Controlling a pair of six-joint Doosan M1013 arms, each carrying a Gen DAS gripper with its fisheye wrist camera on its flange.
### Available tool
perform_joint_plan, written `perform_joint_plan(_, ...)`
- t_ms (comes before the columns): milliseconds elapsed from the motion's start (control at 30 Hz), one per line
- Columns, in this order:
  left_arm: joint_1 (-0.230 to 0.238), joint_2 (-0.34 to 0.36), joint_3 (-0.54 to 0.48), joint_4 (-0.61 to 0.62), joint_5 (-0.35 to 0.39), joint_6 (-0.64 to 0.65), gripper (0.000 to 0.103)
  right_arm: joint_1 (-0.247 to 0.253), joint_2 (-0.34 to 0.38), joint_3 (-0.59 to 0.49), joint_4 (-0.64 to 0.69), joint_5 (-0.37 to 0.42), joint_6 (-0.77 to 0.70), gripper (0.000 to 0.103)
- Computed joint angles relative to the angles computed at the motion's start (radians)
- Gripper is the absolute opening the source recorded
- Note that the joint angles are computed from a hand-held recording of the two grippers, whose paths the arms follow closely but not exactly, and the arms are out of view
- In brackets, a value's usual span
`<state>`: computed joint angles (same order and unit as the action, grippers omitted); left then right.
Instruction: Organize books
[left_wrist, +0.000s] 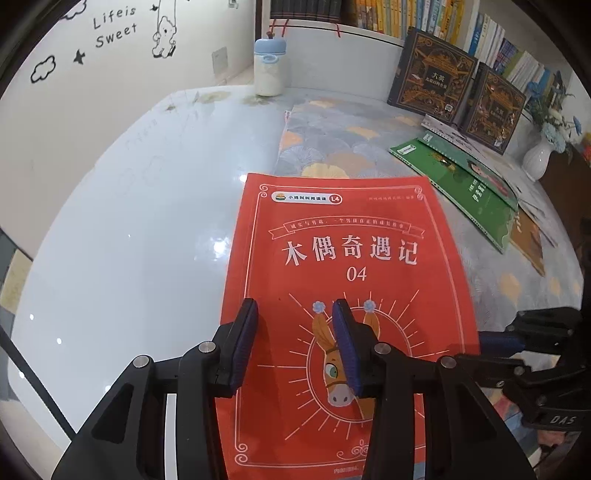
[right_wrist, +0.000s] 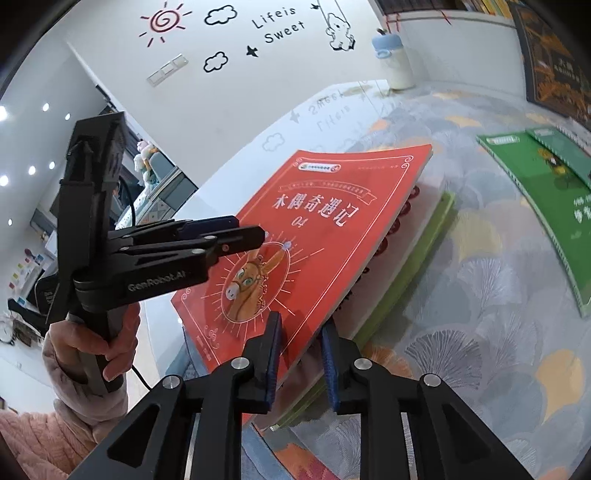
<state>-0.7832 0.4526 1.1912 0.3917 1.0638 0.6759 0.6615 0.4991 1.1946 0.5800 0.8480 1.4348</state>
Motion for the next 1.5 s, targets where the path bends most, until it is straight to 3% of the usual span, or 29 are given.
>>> perform_joint_plan(167,0.001,0.002,-0.015,-0.015,0.024,-0.023,0.044,-0.002,-0.001,-0.008,-0.022,0.019,0.031,0.037)
perform_joint_plan(267,0.004,0.007,-0.027,-0.038,0.016,-0.037,0.052,-0.014,-0.023,0.020,-0.011,-0.011,0.030,0.047)
perform_joint_plan(500,-0.005,0.055,-0.122,-0.074,-0.001,-0.044,0.057,-0.089,-0.092,0.105,0.010,-0.085,0.107,0.049)
perform_joint_plan(633,-0.022,0.120,-0.226,-0.094,-0.007,-0.009,0.059,-0.151,-0.127,0.157,0.018,-0.112,0.157,0.049)
perform_joint_plan(767,-0.039,0.200,-0.343,-0.150,0.006,0.023,0.059,-0.212,-0.154,0.190,-0.078,-0.128,0.242,0.049)
perform_joint_plan(900,-0.048,0.293,-0.468,-0.229,0.043,0.035,0.059,-0.275,-0.157,0.207,-0.061,-0.086,0.257,0.049)
perform_joint_plan(1033,-0.053,0.392,-0.613,-0.281,0.128,0.041,0.059,-0.298,-0.170,0.229,-0.180,-0.084,0.317,0.049)
perform_joint_plan(1167,-0.057,0.436,-0.673,-0.269,0.146,0.012,0.059,-0.363,-0.159,0.253,0.093,-0.029,0.146,0.049)
perform_joint_plan(1367,-0.047,0.451,-0.689,-0.270,0.096,-0.051,0.057,-0.350,-0.100,0.189,0.162,0.031,0.107,0.049)
perform_joint_plan(1500,-0.044,0.453,-0.687,-0.280,0.062,-0.053,0.057,-0.352,-0.061,0.173,0.323,0.042,0.063,0.049)
